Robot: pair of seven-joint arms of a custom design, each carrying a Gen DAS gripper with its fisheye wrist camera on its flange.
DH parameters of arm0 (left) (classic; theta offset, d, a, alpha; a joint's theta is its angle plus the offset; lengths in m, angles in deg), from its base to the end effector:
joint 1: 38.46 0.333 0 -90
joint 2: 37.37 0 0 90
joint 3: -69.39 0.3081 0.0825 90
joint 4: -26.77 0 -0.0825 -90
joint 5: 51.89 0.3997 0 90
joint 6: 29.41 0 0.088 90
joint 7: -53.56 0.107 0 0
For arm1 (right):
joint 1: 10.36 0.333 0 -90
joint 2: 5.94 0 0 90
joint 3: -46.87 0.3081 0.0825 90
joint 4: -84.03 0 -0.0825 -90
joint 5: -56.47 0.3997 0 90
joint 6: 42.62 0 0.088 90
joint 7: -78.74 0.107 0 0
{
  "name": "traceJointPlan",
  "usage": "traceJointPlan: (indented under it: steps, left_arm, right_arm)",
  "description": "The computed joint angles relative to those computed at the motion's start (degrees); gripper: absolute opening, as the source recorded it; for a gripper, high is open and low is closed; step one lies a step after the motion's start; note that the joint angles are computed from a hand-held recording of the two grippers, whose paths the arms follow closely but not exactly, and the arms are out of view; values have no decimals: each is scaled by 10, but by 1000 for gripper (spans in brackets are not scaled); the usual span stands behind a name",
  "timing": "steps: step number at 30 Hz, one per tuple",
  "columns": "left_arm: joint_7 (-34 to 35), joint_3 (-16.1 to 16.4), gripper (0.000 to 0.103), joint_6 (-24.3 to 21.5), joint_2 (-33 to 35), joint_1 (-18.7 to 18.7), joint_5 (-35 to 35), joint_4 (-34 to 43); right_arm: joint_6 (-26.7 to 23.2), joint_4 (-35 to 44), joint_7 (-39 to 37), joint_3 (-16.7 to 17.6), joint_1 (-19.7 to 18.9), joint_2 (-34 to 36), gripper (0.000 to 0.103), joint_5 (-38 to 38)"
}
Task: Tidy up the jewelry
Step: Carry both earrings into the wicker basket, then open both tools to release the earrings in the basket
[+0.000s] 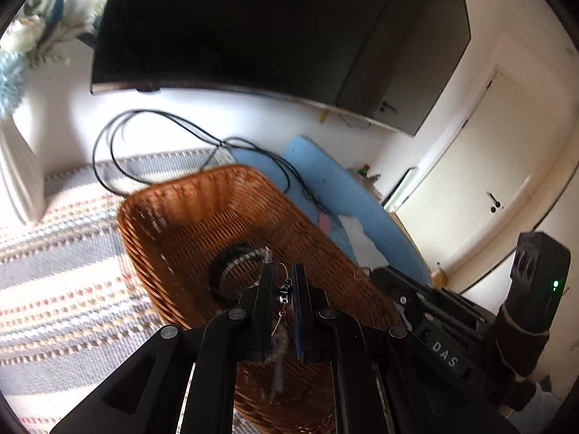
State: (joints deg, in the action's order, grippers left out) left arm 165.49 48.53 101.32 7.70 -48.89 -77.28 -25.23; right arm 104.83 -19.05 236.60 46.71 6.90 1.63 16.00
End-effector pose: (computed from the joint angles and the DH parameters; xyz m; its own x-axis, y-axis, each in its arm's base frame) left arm 0.7469 -0.3164 0.5111 -0.6107 -0.6628 0.4333 -0.7262 0.2506 -0.6402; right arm 0.6263 0.2041 0.5271 -0.3301 -0.9318 -0.1509 -0.6120 0.3330 -0.7174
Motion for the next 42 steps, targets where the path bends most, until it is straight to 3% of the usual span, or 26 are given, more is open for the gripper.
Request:
traceJointPlan:
  steps: [7, 20, 42]
  left_arm:
    - [-8, 4, 9, -34, 8, -8, 12, 4]
    - [-20, 9, 9, -27, -13, -6, 15, -46]
    - [-41, 14, 9, -38, -9, -8, 31, -40]
  right_arm:
    - [1, -4, -3, -1, -2, 4, 13, 11]
    - [27, -1, -35, 0, 1, 20, 13, 50]
    - [33, 6, -66, -9, 16, 36, 13, 83]
